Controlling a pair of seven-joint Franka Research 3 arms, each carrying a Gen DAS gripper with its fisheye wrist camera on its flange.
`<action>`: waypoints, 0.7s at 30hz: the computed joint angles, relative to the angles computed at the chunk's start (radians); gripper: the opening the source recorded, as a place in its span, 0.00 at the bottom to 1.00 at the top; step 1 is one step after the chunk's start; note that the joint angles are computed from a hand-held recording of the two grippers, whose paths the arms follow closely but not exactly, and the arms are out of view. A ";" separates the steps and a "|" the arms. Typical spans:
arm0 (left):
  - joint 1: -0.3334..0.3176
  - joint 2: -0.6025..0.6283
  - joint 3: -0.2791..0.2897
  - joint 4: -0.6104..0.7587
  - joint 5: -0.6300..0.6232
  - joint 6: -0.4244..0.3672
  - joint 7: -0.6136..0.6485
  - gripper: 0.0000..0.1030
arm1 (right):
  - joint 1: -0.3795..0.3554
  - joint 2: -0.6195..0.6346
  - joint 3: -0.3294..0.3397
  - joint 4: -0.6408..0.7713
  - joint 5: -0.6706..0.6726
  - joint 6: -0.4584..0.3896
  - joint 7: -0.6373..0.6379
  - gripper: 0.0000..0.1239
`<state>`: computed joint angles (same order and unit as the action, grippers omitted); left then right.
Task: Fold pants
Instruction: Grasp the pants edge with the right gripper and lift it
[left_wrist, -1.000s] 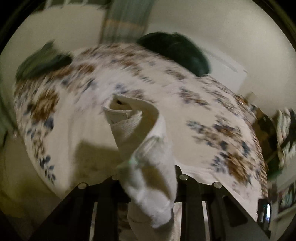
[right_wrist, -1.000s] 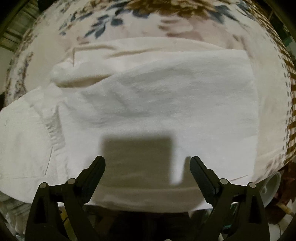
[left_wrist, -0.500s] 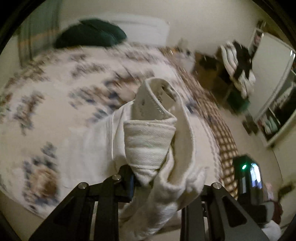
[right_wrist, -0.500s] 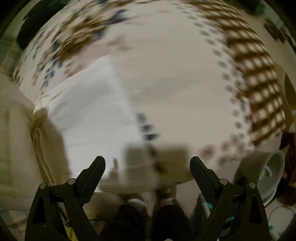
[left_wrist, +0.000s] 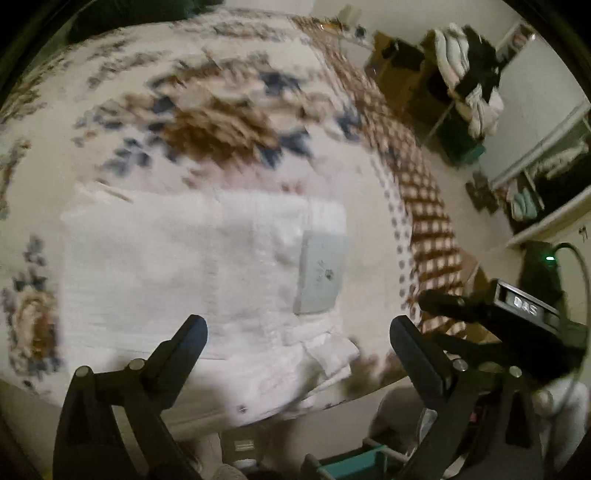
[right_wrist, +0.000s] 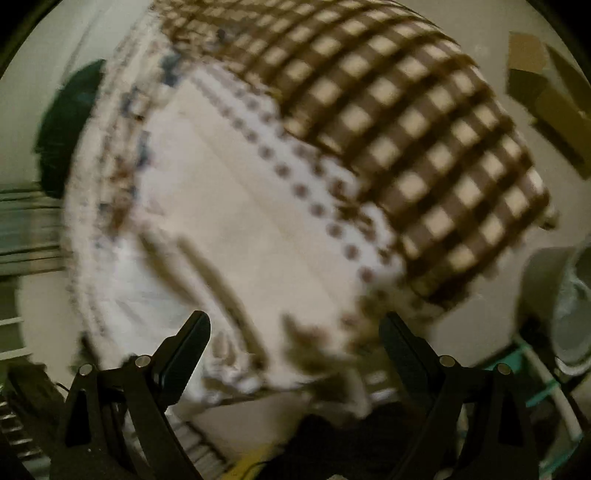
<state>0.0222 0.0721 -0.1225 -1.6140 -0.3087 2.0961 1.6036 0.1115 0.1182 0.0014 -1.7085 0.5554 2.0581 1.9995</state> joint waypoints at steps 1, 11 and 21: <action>0.008 -0.014 0.010 0.002 0.017 -0.004 -0.011 0.98 | -0.003 0.014 0.007 0.015 0.046 0.010 -0.050 0.76; 0.121 0.044 0.091 0.049 0.292 -0.048 -0.117 0.98 | 0.025 0.331 0.091 0.343 0.170 -0.048 -0.265 0.79; 0.167 0.227 0.050 0.255 0.240 -0.096 -0.137 0.98 | 0.097 0.231 0.056 0.287 -0.026 0.071 -0.098 0.08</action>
